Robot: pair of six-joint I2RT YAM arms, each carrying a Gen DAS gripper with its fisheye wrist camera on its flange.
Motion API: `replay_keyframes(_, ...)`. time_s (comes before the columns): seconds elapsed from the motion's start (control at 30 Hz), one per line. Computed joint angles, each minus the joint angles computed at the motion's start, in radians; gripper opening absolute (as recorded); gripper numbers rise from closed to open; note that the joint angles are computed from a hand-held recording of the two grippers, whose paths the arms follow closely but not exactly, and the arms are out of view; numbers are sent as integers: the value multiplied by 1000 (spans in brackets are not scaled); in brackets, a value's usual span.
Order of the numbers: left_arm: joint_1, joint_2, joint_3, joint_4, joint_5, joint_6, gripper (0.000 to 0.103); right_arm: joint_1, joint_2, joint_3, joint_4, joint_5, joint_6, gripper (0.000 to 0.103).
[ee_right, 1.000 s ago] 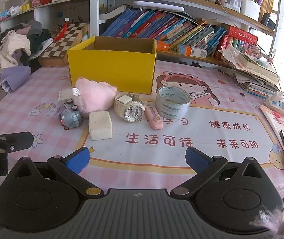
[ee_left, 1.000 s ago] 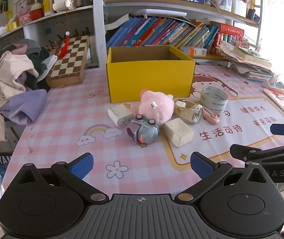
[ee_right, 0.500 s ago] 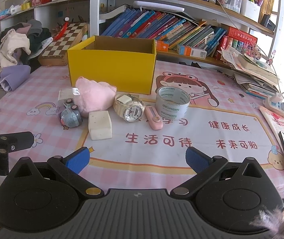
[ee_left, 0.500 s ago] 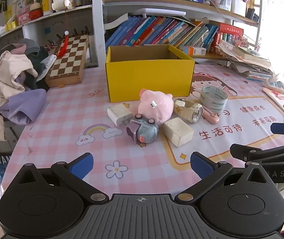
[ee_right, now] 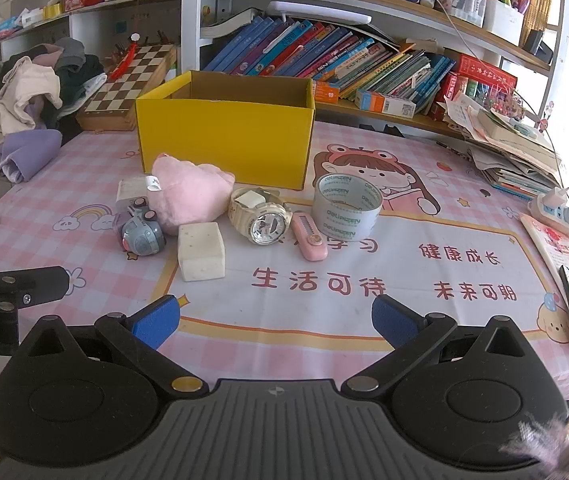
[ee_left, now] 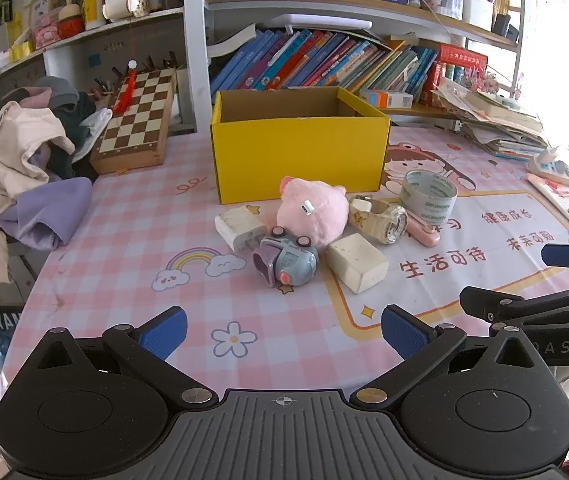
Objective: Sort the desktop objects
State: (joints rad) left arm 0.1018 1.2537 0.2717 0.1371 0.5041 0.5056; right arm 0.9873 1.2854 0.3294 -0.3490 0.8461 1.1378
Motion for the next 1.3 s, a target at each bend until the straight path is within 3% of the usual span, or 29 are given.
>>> replay_keyframes(1.3,-21,-17,-8,-4,-19,-4,103,3,-13,-14,0,-3,2,103)
